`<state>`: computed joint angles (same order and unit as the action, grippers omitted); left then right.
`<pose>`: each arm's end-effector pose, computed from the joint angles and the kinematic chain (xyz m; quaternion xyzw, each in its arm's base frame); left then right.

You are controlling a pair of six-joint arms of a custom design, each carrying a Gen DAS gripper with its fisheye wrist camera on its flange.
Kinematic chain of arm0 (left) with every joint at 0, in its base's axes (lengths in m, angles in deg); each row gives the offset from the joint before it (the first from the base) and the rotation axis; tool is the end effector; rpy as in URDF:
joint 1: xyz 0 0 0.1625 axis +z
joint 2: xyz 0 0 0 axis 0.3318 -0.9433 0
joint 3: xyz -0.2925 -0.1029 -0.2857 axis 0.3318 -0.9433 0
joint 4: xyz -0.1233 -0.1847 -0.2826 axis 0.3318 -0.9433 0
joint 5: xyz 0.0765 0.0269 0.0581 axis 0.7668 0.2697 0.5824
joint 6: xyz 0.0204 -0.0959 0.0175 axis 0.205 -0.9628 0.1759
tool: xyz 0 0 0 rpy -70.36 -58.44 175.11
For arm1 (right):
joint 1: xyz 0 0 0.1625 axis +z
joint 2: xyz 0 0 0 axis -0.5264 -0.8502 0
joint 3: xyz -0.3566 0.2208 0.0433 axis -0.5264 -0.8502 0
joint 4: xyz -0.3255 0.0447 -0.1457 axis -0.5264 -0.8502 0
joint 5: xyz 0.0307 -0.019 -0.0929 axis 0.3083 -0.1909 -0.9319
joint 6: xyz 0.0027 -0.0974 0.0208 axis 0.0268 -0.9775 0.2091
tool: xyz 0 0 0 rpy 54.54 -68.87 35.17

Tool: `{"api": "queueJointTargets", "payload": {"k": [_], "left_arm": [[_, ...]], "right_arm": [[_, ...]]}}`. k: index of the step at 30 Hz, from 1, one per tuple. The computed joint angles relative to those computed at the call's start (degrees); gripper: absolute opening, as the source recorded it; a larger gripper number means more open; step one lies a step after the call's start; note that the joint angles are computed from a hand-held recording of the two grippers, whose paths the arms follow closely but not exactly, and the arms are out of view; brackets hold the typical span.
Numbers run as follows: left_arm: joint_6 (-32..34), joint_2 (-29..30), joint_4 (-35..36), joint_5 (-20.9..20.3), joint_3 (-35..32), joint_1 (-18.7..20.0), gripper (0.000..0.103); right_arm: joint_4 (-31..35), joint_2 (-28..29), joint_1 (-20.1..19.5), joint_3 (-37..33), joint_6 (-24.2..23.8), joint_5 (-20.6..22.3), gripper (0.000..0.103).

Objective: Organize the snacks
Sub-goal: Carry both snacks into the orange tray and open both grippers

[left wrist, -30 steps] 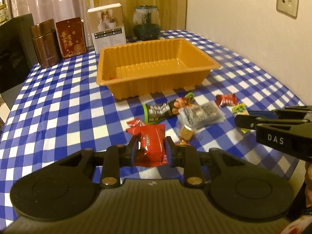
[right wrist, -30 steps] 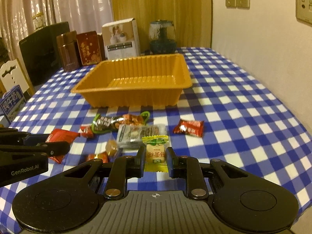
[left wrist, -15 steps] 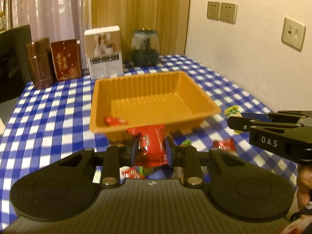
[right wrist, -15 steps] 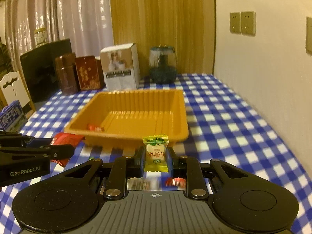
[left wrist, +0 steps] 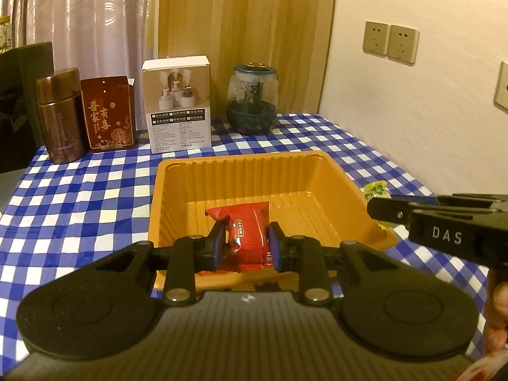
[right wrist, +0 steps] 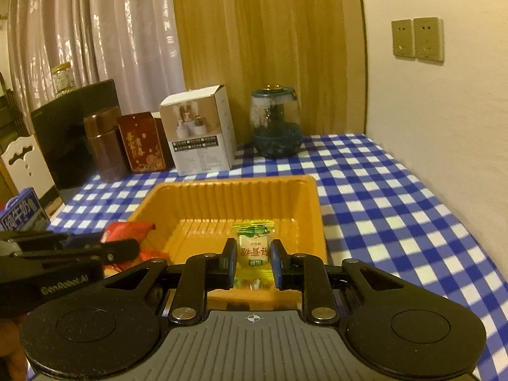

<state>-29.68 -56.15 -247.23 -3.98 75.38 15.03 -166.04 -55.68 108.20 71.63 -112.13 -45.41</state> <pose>-0.3558 -0.5211 -0.0707 0.0726 0.7958 -0.4865 0.3533 0.0073 -0.6073 0.2967 0.3749 -0.8624 0.3147 0.1291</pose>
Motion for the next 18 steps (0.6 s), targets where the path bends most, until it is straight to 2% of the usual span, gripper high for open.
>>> {"api": "queueJointTargets", "payload": {"k": [9,18], "left_arm": [[9.7,2.6,-8.2,-1.7,-4.5,2.9,0.026],[14.1,4.1,-11.2,-3.0,-7.6,4.4,0.026]], "right_arm": [[2.1,5.7,1.3,-6.7,4.4,-2.5,0.023],[2.9,7.0,1.5,-7.9,4.7,-3.6,0.023]]}}
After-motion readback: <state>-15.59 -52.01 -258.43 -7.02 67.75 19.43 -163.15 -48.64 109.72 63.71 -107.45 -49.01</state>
